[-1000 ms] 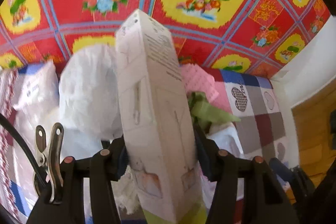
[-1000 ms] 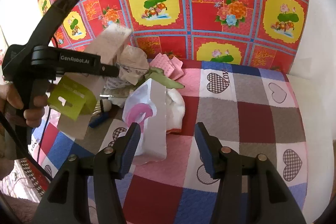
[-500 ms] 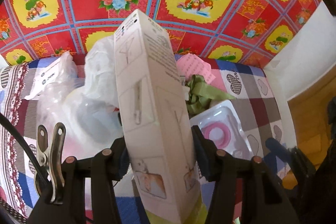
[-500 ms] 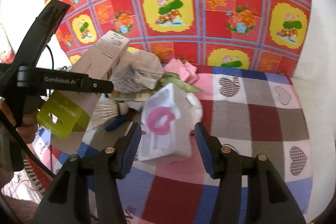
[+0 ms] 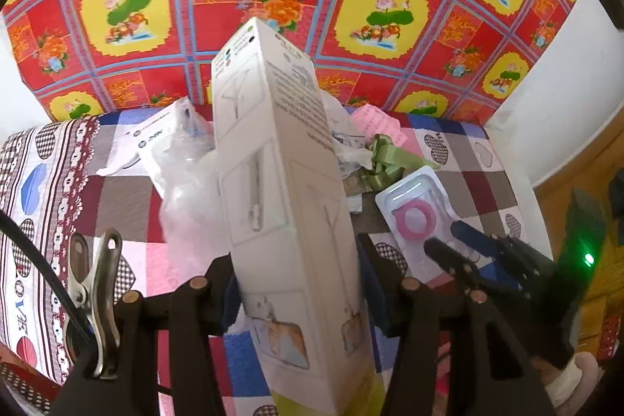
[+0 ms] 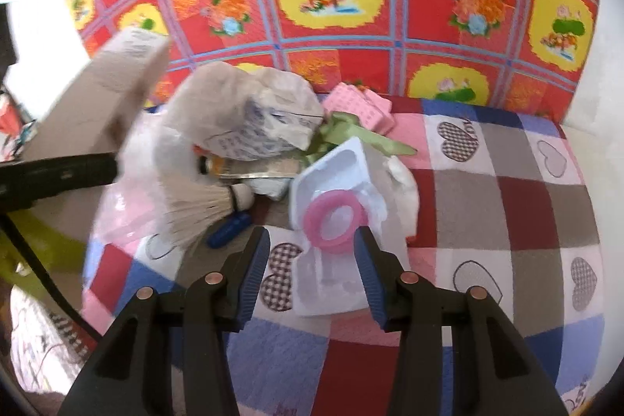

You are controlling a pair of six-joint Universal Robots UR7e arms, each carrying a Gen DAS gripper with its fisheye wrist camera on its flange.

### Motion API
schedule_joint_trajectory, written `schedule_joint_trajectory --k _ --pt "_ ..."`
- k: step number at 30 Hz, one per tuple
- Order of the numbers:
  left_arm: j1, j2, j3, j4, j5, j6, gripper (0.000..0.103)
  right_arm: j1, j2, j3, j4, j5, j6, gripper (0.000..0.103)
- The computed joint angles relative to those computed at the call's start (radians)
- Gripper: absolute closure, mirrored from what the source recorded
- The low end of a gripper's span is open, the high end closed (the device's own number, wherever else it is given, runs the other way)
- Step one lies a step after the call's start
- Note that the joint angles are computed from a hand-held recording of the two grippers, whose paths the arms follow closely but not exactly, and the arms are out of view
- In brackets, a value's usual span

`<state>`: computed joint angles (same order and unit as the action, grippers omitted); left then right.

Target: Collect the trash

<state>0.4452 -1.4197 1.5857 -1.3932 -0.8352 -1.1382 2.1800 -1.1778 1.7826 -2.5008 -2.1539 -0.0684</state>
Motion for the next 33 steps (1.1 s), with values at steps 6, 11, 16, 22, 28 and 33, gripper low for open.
schedule_joint_trajectory --k 6,11,16,22,28,33 --pt "0.0 -0.033 0.019 0.003 -0.002 0.003 0.048 0.001 0.048 -0.02 -0.028 -0.085 -0.021 0.056" --pt "0.014 -0.058 0.037 -0.014 -0.016 0.015 0.048 -0.01 0.074 -0.033 -0.032 -0.104 -0.022 0.056" --pt "0.023 -0.074 0.049 -0.035 -0.025 0.035 0.048 -0.011 0.094 -0.04 -0.051 -0.111 -0.036 0.056" --pt "0.028 -0.086 0.056 -0.051 -0.03 0.058 0.048 -0.003 0.11 -0.037 -0.073 -0.147 -0.06 0.056" --pt "0.029 -0.093 0.06 -0.054 -0.034 0.065 0.048 -0.001 0.131 -0.031 -0.101 -0.194 -0.087 0.059" --pt "0.025 -0.1 0.066 -0.056 -0.034 0.071 0.048 0.005 0.135 -0.03 -0.12 -0.209 -0.098 0.06"
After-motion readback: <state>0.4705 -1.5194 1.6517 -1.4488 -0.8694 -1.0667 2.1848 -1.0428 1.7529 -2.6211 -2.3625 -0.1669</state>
